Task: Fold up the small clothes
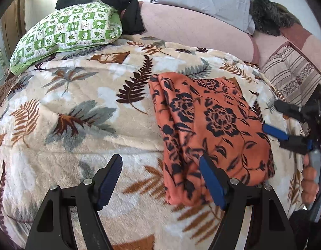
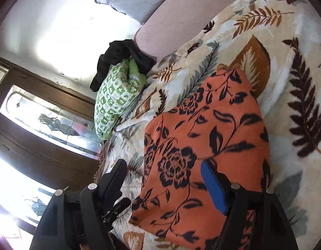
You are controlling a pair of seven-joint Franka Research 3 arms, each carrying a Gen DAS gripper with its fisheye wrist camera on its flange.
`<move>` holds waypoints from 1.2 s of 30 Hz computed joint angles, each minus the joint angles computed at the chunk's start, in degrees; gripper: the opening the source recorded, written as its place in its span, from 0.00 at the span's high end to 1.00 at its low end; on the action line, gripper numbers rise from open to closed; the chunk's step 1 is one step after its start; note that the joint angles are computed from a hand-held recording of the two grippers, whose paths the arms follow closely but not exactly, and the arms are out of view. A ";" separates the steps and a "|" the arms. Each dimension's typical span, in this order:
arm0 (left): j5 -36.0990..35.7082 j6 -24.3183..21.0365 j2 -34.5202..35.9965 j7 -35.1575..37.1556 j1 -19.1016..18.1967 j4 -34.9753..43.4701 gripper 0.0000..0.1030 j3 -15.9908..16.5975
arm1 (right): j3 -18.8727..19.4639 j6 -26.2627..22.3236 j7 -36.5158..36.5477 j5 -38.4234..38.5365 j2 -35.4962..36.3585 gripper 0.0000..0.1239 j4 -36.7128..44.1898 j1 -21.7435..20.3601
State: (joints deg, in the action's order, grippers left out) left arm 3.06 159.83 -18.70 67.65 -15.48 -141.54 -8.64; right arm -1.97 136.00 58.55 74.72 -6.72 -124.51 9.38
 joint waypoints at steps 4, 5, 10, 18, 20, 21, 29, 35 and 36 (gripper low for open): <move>9.71 -3.66 4.43 -6.15 4.63 2.39 0.24 -4.85 | 0.37 1.09 2.40 -1.10 -0.01 0.38 -2.89 0.54; 10.30 -5.53 5.84 -6.69 4.57 3.47 0.22 -4.71 | 0.03 -0.42 2.55 -0.93 1.23 0.38 -2.36 0.37; 11.67 -6.96 0.02 -9.89 4.23 2.18 0.22 -4.63 | 0.95 1.79 3.44 -2.98 -4.09 0.38 -4.00 0.44; 18.00 -9.82 -12.50 -17.89 3.30 -2.57 0.15 -7.29 | 13.02 11.38 24.87 -39.47 -26.83 0.27 -19.37 -3.87; 16.31 -10.10 -14.99 -17.79 1.15 -4.22 0.15 -6.16 | 16.65 9.18 31.69 -46.91 -32.23 0.22 -23.22 -6.62; 15.84 -10.36 -16.11 -18.04 0.57 -4.92 0.15 -6.08 | 17.54 8.29 33.90 -49.18 -34.63 0.18 -25.06 -6.98; 15.17 -13.35 -24.32 -20.53 -1.48 -8.57 0.06 -6.97 | 19.75 4.85 45.10 -60.03 -42.74 0.17 -28.85 -6.55; 17.13 -14.91 -26.91 -20.84 -1.34 -7.99 0.04 -8.14 | 19.79 5.80 49.20 -67.95 -42.89 0.17 -25.58 -6.69; 17.12 -14.87 -27.11 -20.73 -1.64 -7.94 0.04 -7.96 | 19.55 5.66 49.64 -68.89 -42.60 0.17 -25.19 -6.29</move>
State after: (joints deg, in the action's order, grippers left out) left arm 20.18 144.96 -45.82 46.92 -17.12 -149.49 -16.60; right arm 17.58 141.65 108.19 5.82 -49.33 -149.70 3.10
